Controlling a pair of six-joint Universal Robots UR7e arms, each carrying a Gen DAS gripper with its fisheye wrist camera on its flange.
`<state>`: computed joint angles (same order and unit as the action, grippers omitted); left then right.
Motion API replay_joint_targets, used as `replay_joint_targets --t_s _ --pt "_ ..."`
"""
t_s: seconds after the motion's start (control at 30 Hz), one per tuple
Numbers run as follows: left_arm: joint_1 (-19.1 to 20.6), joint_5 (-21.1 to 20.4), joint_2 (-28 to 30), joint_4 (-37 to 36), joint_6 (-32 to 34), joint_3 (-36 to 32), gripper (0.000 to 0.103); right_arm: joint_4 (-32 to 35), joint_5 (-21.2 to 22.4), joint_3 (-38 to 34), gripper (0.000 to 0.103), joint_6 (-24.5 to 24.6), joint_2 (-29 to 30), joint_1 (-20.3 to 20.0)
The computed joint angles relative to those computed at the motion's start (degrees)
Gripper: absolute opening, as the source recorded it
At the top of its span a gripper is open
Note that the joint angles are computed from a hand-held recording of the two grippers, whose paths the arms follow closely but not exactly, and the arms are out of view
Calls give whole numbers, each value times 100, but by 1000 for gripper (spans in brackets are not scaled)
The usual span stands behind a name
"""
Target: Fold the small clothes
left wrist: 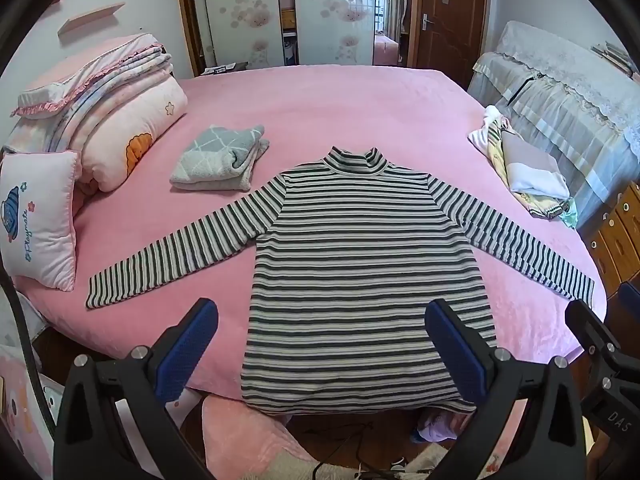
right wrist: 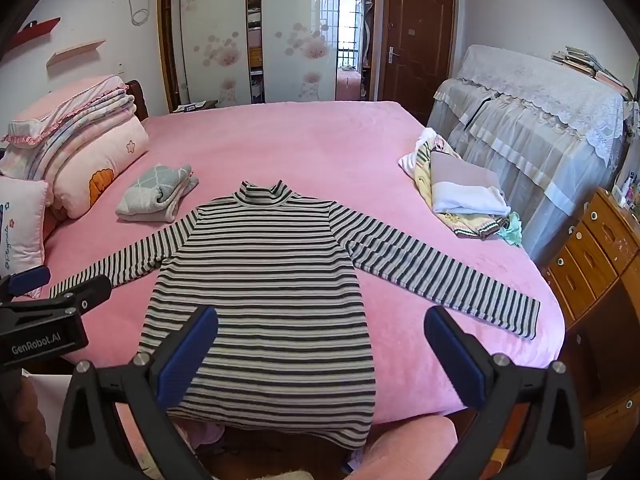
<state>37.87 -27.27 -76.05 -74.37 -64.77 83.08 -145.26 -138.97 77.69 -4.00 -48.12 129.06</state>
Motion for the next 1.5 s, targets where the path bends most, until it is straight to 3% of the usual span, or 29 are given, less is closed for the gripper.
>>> replay_joint_targets --t_s 1.5 --pt "115 -81 87 -210 291 -32 103 88 84 -48 103 76 120 -133"
